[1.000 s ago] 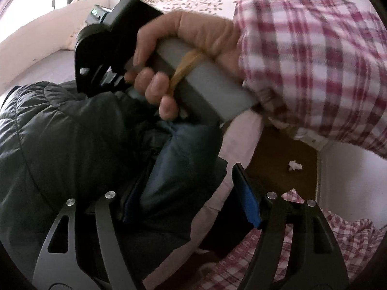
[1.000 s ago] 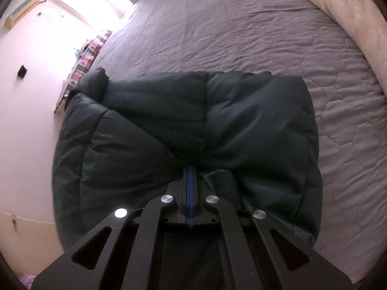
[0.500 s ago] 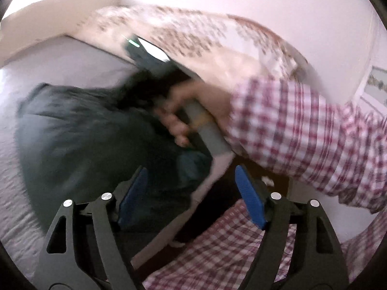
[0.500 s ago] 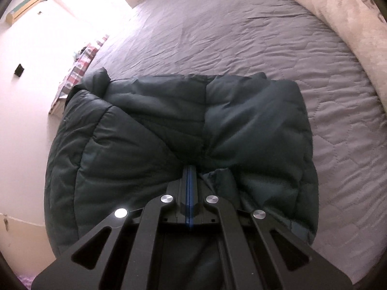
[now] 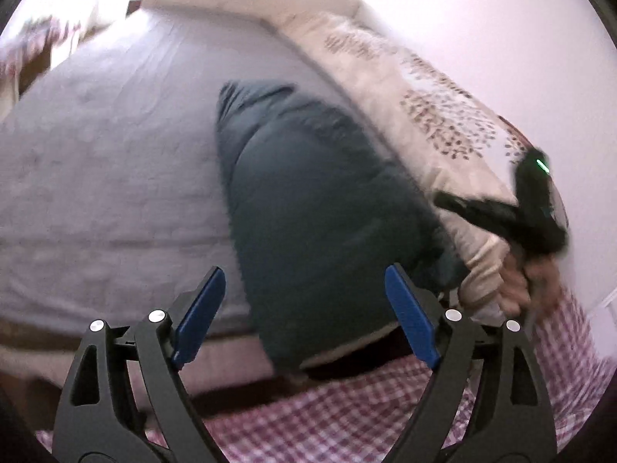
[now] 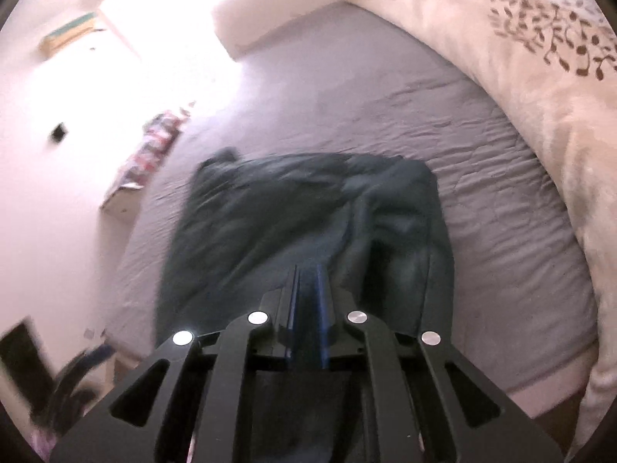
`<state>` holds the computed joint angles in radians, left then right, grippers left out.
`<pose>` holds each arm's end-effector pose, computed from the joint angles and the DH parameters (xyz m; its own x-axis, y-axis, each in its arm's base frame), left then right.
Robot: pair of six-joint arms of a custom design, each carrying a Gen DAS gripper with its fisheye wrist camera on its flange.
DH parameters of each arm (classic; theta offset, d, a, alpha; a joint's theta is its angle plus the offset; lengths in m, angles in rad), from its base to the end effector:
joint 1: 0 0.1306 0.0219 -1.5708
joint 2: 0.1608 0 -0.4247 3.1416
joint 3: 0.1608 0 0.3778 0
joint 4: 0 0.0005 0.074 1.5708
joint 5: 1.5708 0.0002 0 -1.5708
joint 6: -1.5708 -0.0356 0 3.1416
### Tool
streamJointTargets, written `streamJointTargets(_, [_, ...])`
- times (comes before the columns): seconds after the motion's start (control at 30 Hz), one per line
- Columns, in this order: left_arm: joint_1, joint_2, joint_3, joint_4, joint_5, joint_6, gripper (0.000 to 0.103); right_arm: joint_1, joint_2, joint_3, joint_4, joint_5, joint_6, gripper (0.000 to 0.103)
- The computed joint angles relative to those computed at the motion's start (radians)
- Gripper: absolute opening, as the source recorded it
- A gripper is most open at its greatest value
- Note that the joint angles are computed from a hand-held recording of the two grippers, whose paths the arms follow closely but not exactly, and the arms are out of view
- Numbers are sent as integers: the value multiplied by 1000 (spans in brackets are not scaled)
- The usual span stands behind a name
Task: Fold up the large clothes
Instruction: 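Lower the folded jacket onto the bed and open the left gripper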
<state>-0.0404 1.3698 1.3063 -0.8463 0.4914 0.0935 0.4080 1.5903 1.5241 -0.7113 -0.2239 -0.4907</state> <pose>0.4453 -0.0353 0.4477 -0.8156 -0.0494 -0.5764 0.2500 0.8684 -0.4282 0.5041 0.2260 0.4470 -0.8187 0.1467 -0.5552 -0.1659 0.8652 0.4732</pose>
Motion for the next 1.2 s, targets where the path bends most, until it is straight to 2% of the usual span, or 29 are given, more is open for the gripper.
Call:
streamJointTargets(0.07, [11, 8, -13, -20, 16, 20, 84, 23, -52, -78, 11, 19, 18, 10])
streamJointTargets(0.2, [-1, 14, -40, -42, 9, 36, 84, 53, -91, -188, -1, 116, 23, 10])
streamJointTargets(0.33, [-2, 17, -42, -33, 0, 46, 84, 42, -79, -245, 12, 104, -32, 10])
streamJointTargets(0.5, [22, 15, -46, -17, 39, 95, 89, 46, -52, -240, 10, 119, -25, 10])
streamJointTargets(0.63, [16, 11, -47, 2, -11, 98, 89, 40, -48, -260, 40, 109, -14, 10])
streamJointTargets(0.8, [7, 18, -35, -6, -50, 84, 89, 54, -50, -281, 61, 123, -46, 10])
streamJointTargets(1.2, [-13, 11, -36, -24, -139, 39, 89, 69, -39, -255, 17, 157, -69, 10])
